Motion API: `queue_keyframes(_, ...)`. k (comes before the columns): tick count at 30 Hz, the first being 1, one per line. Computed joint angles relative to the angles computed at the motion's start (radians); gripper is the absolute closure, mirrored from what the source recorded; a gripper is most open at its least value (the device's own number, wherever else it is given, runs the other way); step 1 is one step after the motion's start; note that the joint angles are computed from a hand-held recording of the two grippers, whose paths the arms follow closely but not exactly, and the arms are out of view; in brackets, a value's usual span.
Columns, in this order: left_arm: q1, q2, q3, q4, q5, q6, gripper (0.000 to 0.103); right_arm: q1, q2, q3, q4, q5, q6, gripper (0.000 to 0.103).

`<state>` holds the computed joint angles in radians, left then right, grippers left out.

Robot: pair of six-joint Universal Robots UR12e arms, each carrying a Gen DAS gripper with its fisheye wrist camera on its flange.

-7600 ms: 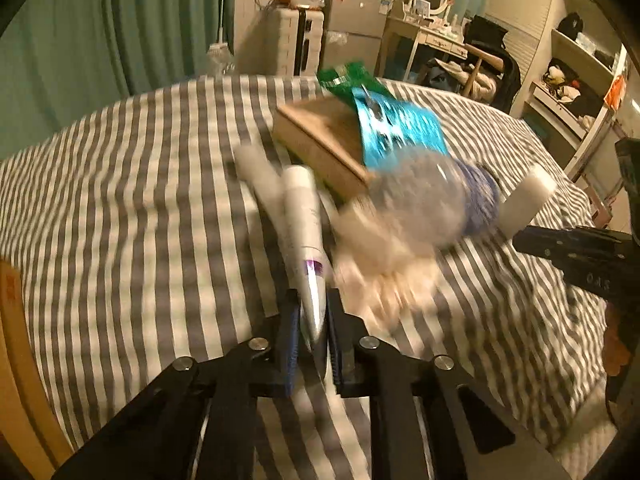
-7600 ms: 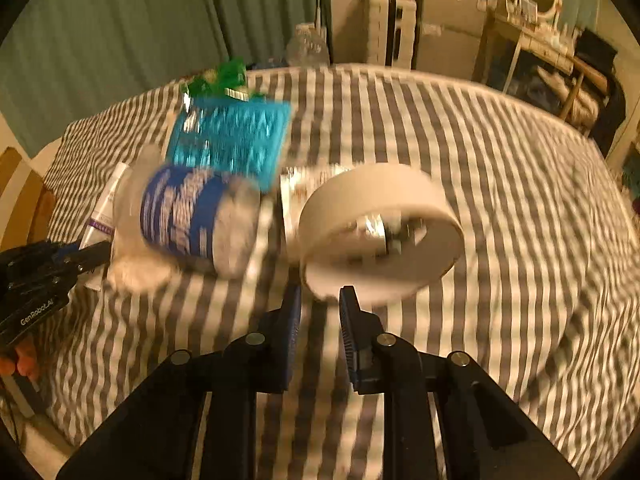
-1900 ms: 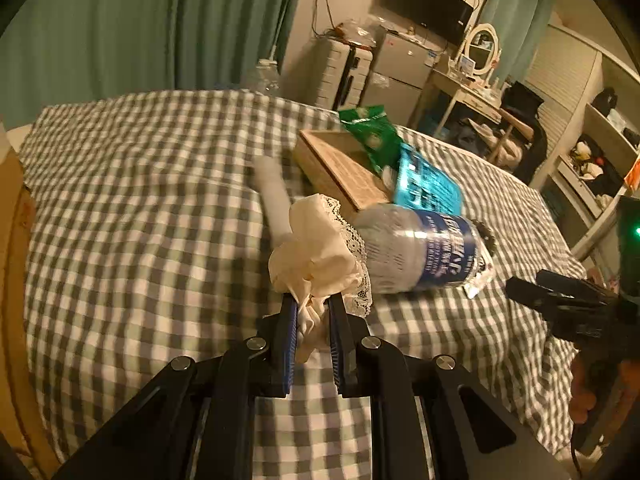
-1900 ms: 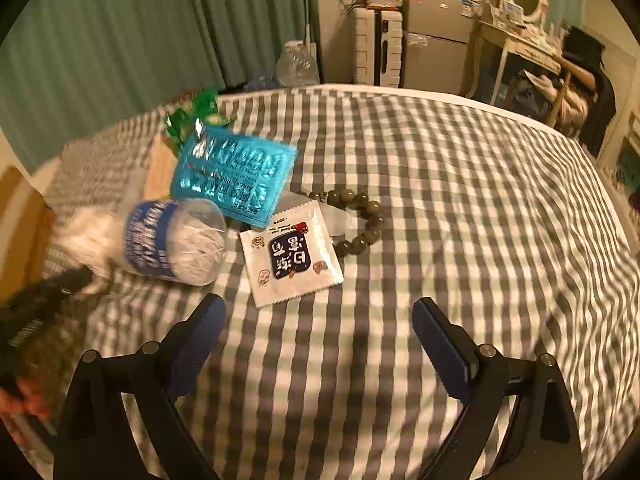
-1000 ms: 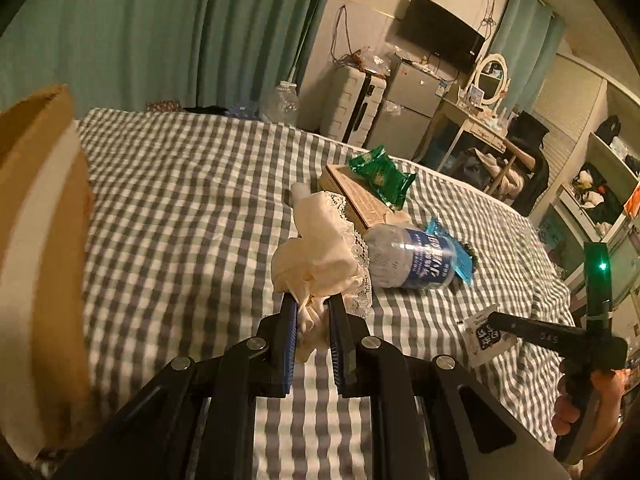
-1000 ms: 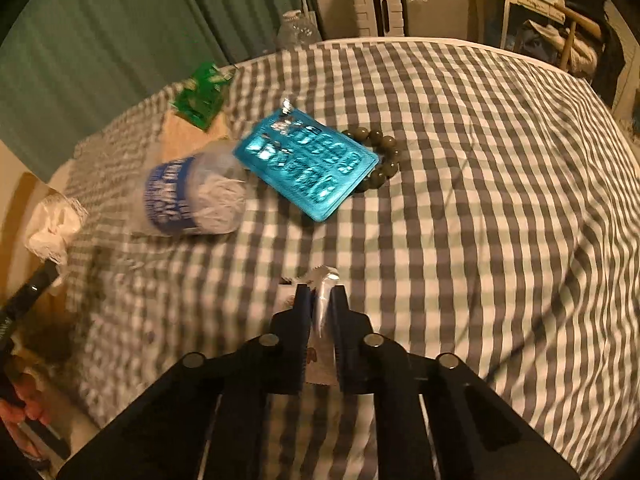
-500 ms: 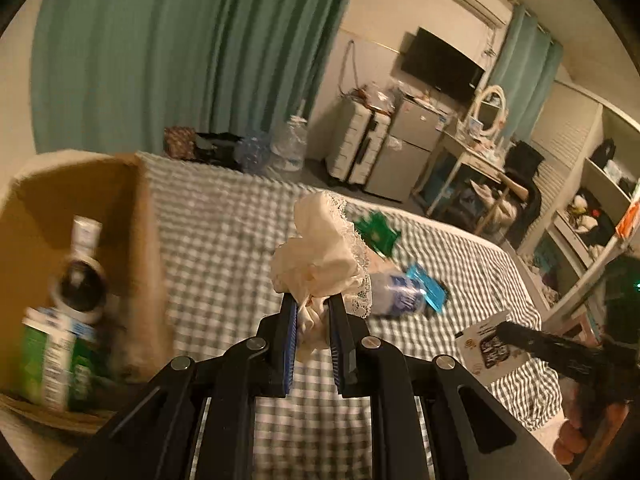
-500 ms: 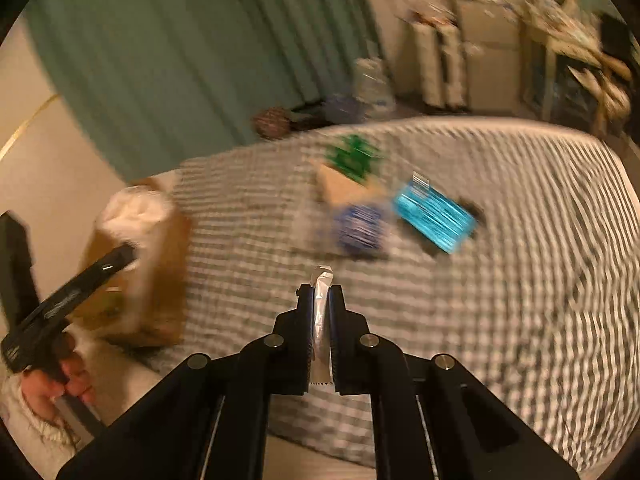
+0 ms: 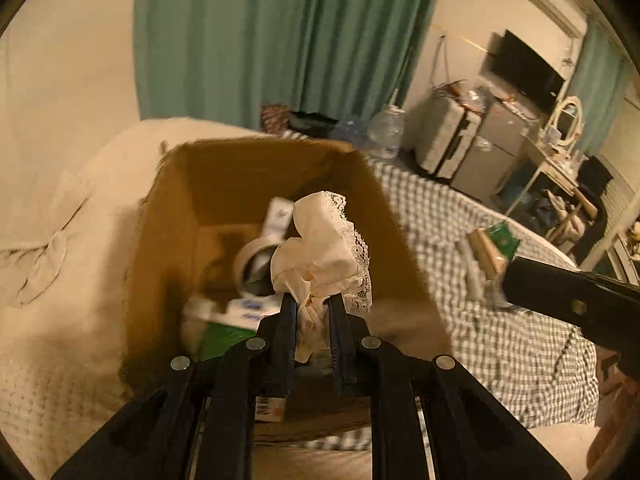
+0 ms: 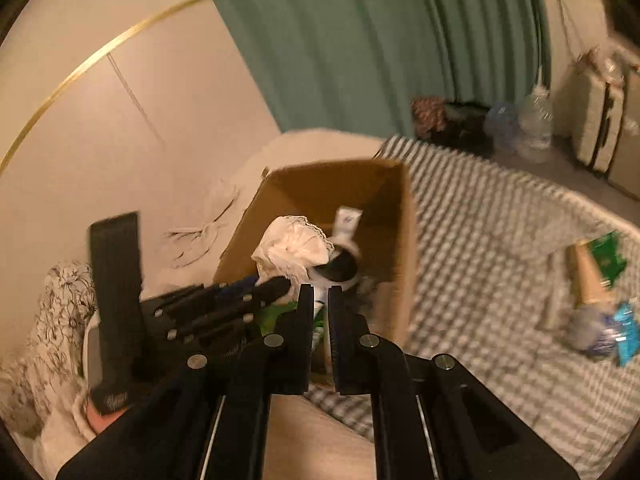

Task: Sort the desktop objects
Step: 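Open both grippers to drop the cloth and sachet into the box, then grasp the blue-labelled floss bottle with the left gripper while the right grasps the blue blister pack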

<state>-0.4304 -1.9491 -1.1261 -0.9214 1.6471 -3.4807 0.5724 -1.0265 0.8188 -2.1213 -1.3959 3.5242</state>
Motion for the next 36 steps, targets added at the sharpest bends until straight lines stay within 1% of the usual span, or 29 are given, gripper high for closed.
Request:
queue_keyframes(2,0.005,0.004,-0.018,0.005,0.002,0.002,0.088,0.0,0.026,-0.029,0.021,-0.005,0.013,0.096)
queue_keyframes(3,0.008,0.008,-0.03,0.008,0.004,0.007,0.081,0.002,0.033,-0.036,0.027,-0.016,0.009,0.095)
queue_keyframes(4,0.007,0.008,-0.033,0.001,0.02,0.009,0.064,0.005,0.035,-0.037,0.035,-0.031,0.004,0.078)
queue_keyframes(5,0.006,0.009,-0.038,0.004,0.025,0.014,0.052,0.008,0.035,-0.036,0.034,-0.058,0.007,0.049)
queue_keyframes(6,0.004,0.011,-0.041,0.009,0.03,0.017,0.029,0.012,0.023,-0.014,0.009,-0.097,0.012,0.037)
queue_keyframes(7,-0.001,0.012,-0.049,0.023,0.047,0.021,0.015,0.013,-0.001,0.028,-0.044,-0.136,0.015,0.03)
queue_keyframes(8,-0.006,0.013,-0.053,0.035,0.061,0.023,0.013,0.011,-0.015,0.052,-0.072,-0.15,0.017,0.03)
queue_keyframes(9,-0.008,0.011,-0.049,0.036,0.064,0.027,0.013,0.005,-0.041,0.089,-0.088,-0.168,0.025,0.03)
queue_keyframes(11,-0.017,0.007,-0.039,0.03,0.055,0.041,0.013,-0.005,-0.073,0.133,-0.099,-0.211,0.046,0.03)
queue_keyframes(12,-0.023,0.004,-0.032,0.026,0.057,0.044,0.013,-0.013,-0.107,0.178,-0.11,-0.245,0.061,0.028)
queue_keyframes(13,-0.034,0.001,-0.025,0.025,0.063,0.052,0.013,-0.019,-0.133,0.213,-0.122,-0.271,0.079,0.022)
queue_keyframes(14,-0.041,-0.003,-0.016,0.025,0.063,0.058,0.013,-0.023,-0.154,0.241,-0.131,-0.295,0.098,0.014)
queue_keyframes(15,-0.051,-0.007,-0.007,0.03,0.059,0.068,0.013,-0.032,-0.195,0.297,-0.158,-0.335,0.129,0.012)
queue_keyframes(16,-0.06,-0.009,-0.003,0.039,0.056,0.075,0.012,-0.037,-0.221,0.332,-0.175,-0.36,0.147,0.009)
queue_keyframes(18,-0.083,-0.019,0.015,0.051,0.057,0.075,0.01,-0.048,-0.278,0.401,-0.186,-0.428,0.194,0.006)
queue_keyframes(21,-0.105,-0.043,0.053,0.06,0.034,0.06,0.009,-0.057,-0.353,0.488,-0.188,-0.528,0.25,0.005)
queue_keyframes(24,-0.131,-0.068,0.094,0.053,0.006,0.019,0.008,-0.067,-0.41,0.559,-0.204,-0.575,0.249,0.005)
queue_keyframes(26,-0.149,-0.087,0.118,0.057,0.0,-0.009,0.004,-0.074,-0.443,0.6,-0.182,-0.616,0.267,0.005)
queue_keyframes(28,-0.17,-0.111,0.142,0.077,0.013,-0.021,0.0,-0.091,-0.479,0.649,-0.174,-0.623,0.286,0.005)
queue_keyframes(30,-0.186,-0.132,0.163,0.089,0.024,-0.02,0.0,-0.104,-0.502,0.684,-0.186,-0.618,0.289,0.005)
queue_keyframes(32,-0.199,-0.158,0.192,0.079,0.033,-0.018,0.0,-0.126,-0.525,0.724,-0.201,-0.601,0.3,0.005)
queue_keyframes(36,-0.214,-0.205,0.253,0.028,0.03,-0.011,0.0,-0.167,-0.546,0.776,-0.241,-0.539,0.301,0.005)
